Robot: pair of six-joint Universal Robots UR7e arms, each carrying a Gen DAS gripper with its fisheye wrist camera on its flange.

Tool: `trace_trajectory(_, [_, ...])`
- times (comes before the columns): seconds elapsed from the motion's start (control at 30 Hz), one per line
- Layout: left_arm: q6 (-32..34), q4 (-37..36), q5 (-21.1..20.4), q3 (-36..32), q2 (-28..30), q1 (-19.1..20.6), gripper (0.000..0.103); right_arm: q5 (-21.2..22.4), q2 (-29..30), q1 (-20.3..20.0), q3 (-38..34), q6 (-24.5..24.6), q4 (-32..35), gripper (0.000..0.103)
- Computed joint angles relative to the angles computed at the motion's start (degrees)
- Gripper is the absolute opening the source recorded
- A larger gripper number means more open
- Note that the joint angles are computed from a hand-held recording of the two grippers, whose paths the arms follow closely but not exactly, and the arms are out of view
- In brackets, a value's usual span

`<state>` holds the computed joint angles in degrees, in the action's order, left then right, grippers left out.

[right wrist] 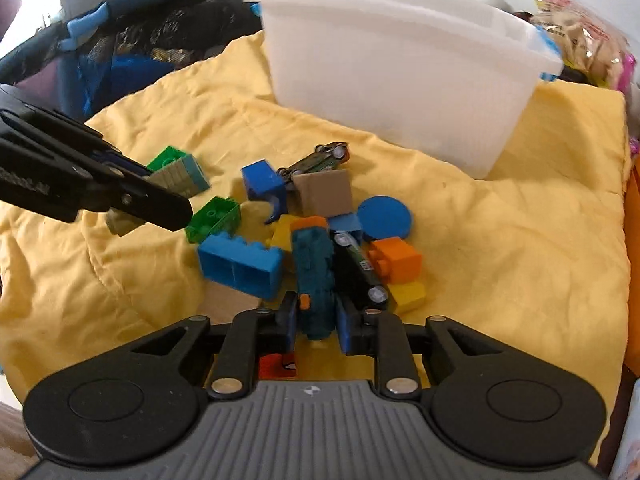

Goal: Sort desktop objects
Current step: 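Grasp a tan figure block with the left tool while the right tool grasps a teal piece, then carry both pieces over the clear bin and open both tools to drop them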

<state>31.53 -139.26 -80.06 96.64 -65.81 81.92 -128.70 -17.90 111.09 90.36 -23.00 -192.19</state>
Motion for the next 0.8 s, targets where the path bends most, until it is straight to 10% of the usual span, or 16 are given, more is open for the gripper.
trace_trajectory(0.37, [1.1,-1.3,-6.8,-7.5,1.4,-2.6,0.026,1.6,-2.6,3.2,-1.4,-6.6,-5.5,0.021])
trace_trajectory(0.8, [7.2,-9.0,-1.5,-25.9,17.7,-6.6,0.026,1.5,1.7,2.1,-21.8,-14.7,-6.6,0.021])
